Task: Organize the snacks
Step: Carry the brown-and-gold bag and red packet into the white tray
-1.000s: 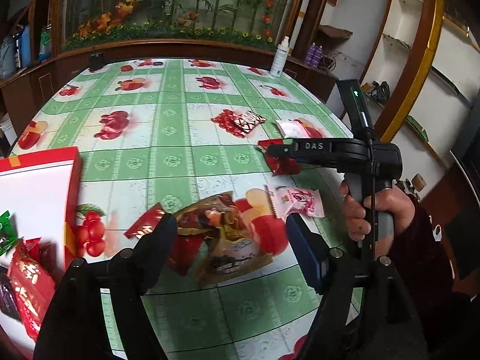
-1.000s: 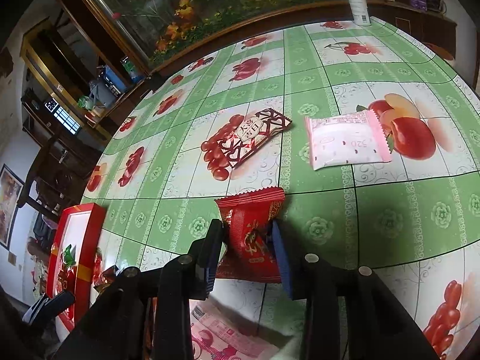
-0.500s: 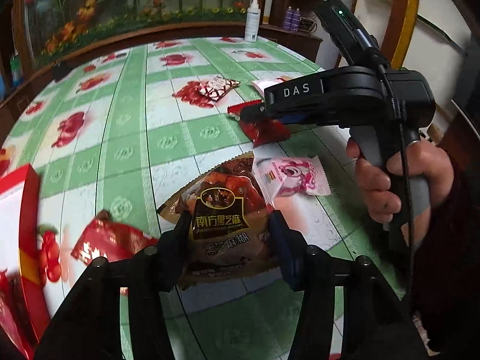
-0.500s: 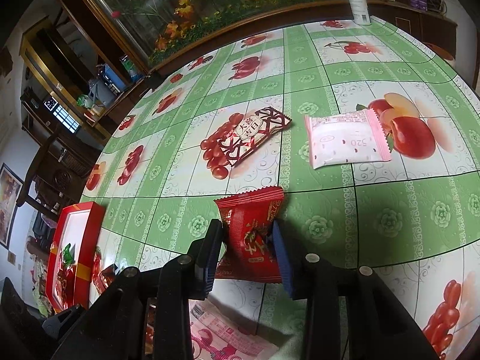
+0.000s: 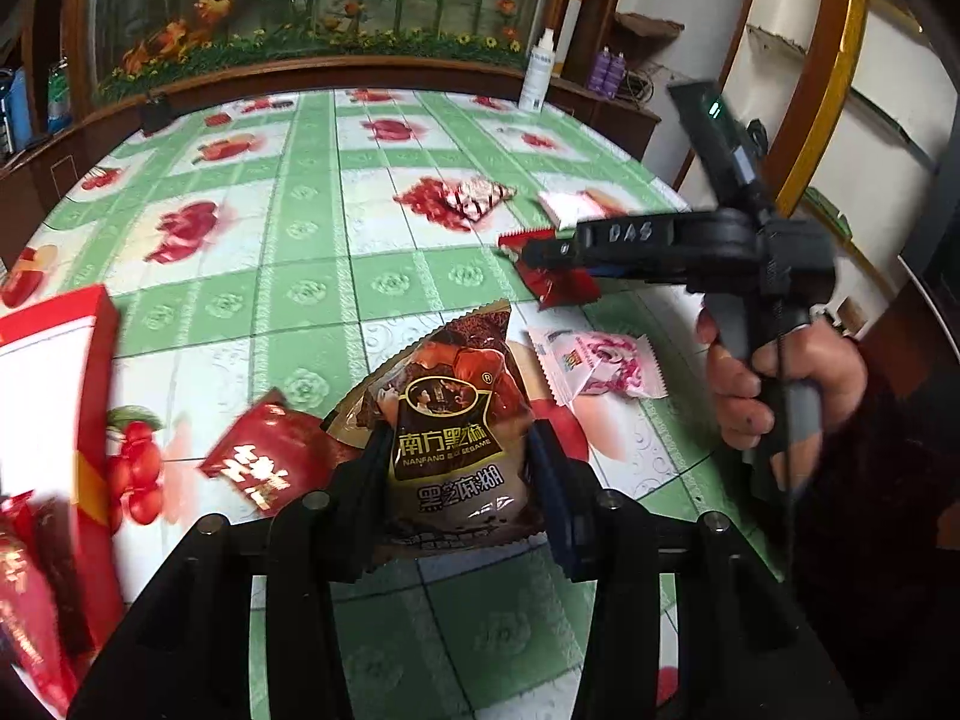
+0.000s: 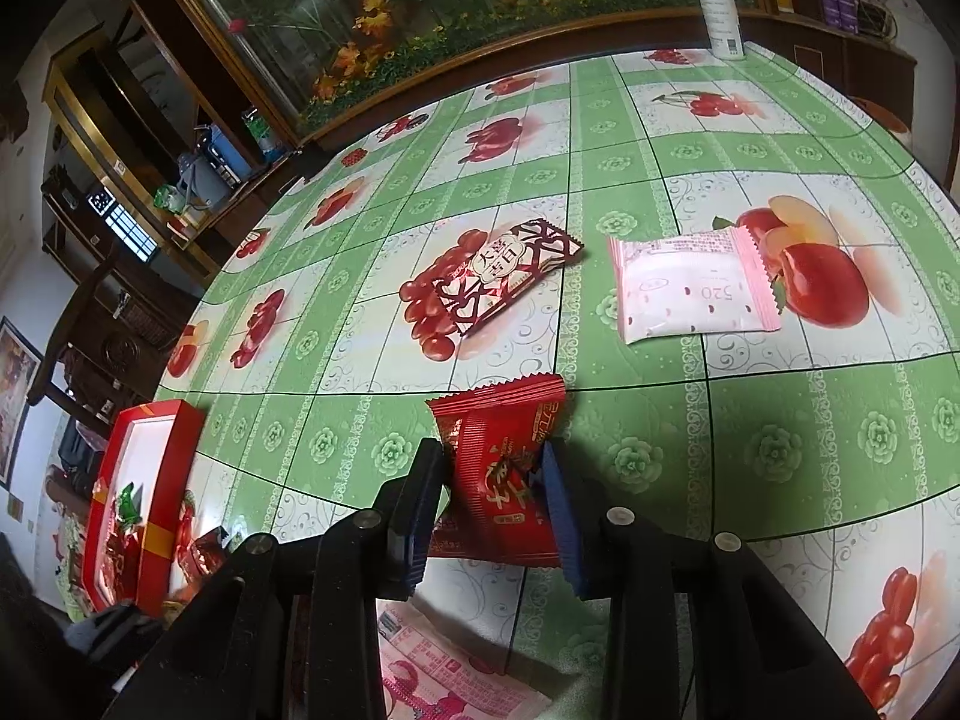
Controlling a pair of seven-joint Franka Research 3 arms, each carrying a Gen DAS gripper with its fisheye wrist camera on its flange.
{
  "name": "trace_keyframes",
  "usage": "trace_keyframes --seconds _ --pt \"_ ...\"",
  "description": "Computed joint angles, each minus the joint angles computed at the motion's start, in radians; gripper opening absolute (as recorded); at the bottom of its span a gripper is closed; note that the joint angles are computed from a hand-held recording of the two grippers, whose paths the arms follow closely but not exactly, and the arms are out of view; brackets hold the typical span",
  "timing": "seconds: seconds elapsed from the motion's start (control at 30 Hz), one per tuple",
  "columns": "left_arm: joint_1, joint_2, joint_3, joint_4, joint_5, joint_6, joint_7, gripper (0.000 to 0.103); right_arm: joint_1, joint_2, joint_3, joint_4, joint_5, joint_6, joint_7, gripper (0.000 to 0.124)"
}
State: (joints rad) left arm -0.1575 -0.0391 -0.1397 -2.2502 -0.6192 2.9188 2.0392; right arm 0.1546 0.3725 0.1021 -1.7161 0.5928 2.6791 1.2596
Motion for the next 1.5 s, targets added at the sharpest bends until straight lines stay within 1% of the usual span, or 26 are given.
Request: trace_keyframes --seconds 0.17,0.23,0.37,0.4,0.47,0.5,0.53,0.57,0.67,0.7,0.73,0.8,0.83,0.87,0.9,0.97,1.03,1.07,1.13,1.2,1.23,1.33,1.4,1.43,1.47,1.5 --pt "-0.012 -0.082 0.032 -0.053 -0.016 0.050 0.001 0.042 -0.016 0.004 0.011 0.006 0.037 -0.004 -0.017 0.034" --pt "0.006 -0.119 0.036 -0.088 0.073 0.091 -0.083 0.042 -0.011 0.002 0.005 0.000 0.036 0.010 -0.009 0.034" --pt "0.037 -0.194 0.069 -0.159 0.167 0.153 -0.181 0.042 -0.021 -0.007 0.017 -0.015 0.075 0.031 -0.021 0.033" --pt "0.067 -0.212 0.064 -0.179 0.206 0.166 -0.221 0.042 -0.027 -0.015 0.024 -0.027 0.099 0.046 -0.031 0.033" --pt "0.165 -0.234 0.017 -0.211 0.308 0.182 -0.320 0.042 -0.033 -0.031 0.034 -0.051 0.145 0.084 -0.053 0.032" --pt "0.203 -0.248 0.008 -0.232 0.342 0.188 -0.353 0.042 -0.039 -0.042 0.044 -0.068 0.180 0.112 -0.072 0.032" --pt "0.221 -0.258 0.012 -0.248 0.361 0.195 -0.374 0.042 -0.044 -0.047 0.051 -0.076 0.209 0.127 -0.089 0.031" --pt "0.238 -0.266 0.015 -0.264 0.379 0.202 -0.395 0.043 -0.055 -0.056 0.067 -0.087 0.260 0.148 -0.123 0.023" --pt "0.295 -0.280 0.013 -0.302 0.434 0.230 -0.454 0.043 -0.074 -0.076 0.099 -0.108 0.402 0.189 -0.229 0.024" --pt "0.302 -0.282 0.022 -0.311 0.446 0.237 -0.467 0.043 -0.066 -0.083 0.099 -0.116 0.424 0.208 -0.254 0.024" --pt "0.312 -0.279 0.025 -0.315 0.457 0.241 -0.484 0.043 -0.044 -0.087 0.082 -0.124 0.402 0.226 -0.238 0.023" --pt "0.290 -0.272 0.068 -0.319 0.461 0.245 -0.504 0.043 0.036 -0.080 0.006 -0.137 0.231 0.252 -0.078 0.022" --pt "0.254 -0.271 0.109 -0.322 0.455 0.252 -0.501 0.043 0.050 -0.074 -0.012 -0.135 0.178 0.234 -0.020 0.022" --pt "0.216 -0.275 0.150 -0.330 0.453 0.263 -0.494 0.043 0.045 -0.070 -0.005 -0.133 0.170 0.228 -0.002 0.022" --pt "0.201 -0.275 0.168 -0.331 0.462 0.269 -0.496 0.043 0.026 -0.074 0.021 -0.137 0.198 0.243 -0.025 0.022" --pt "0.164 -0.275 0.215 -0.335 0.478 0.282 -0.497 0.043 -0.031 -0.084 0.099 -0.139 0.327 0.267 -0.150 0.022" --pt "0.097 -0.271 0.292 -0.327 0.481 0.277 -0.494 0.043 -0.058 -0.089 0.146 -0.131 0.462 0.257 -0.258 0.022" --pt "0.086 -0.273 0.311 -0.325 0.490 0.275 -0.497 0.043 -0.066 -0.091 0.163 -0.122 0.530 0.240 -0.317 0.022" --pt "0.108 -0.267 0.304 -0.316 0.523 0.272 -0.523 0.043 -0.067 -0.089 0.187 -0.099 0.639 0.185 -0.416 0.022" --pt "0.116 -0.269 0.310 -0.311 0.555 0.267 -0.538 0.043 -0.047 -0.083 0.195 -0.074 0.691 0.130 -0.473 0.022" --pt "0.153 -0.268 0.282 -0.308 0.584 0.263 -0.555 0.043 -0.034 -0.075 0.199 -0.056 0.709 0.093 -0.496 0.022" --pt "0.355 -0.269 0.104 -0.313 0.700 0.284 -0.648 0.043 0.023 -0.046 0.199 0.002 0.712 0.017 -0.520 0.021" --pt "0.481 -0.279 -0.009 -0.318 0.776 0.301 -0.694 0.043 0.069 -0.019 0.194 0.048 0.690 -0.023 -0.521 0.021" --pt "0.557 -0.286 -0.077 -0.323 0.811 0.312 -0.719 0.044 0.096 -0.002 0.190 0.076 0.672 -0.042 -0.517 0.021" --pt "0.609 -0.295 -0.123 -0.326 0.836 0.317 -0.740 0.052 0.117 0.015 0.189 0.103 0.659 -0.055 -0.515 0.022" --pt "0.641 -0.297 -0.151 -0.325 0.853 0.320 -0.760 0.057 0.131 0.026 0.189 0.120 0.652 -0.067 -0.515 0.022"
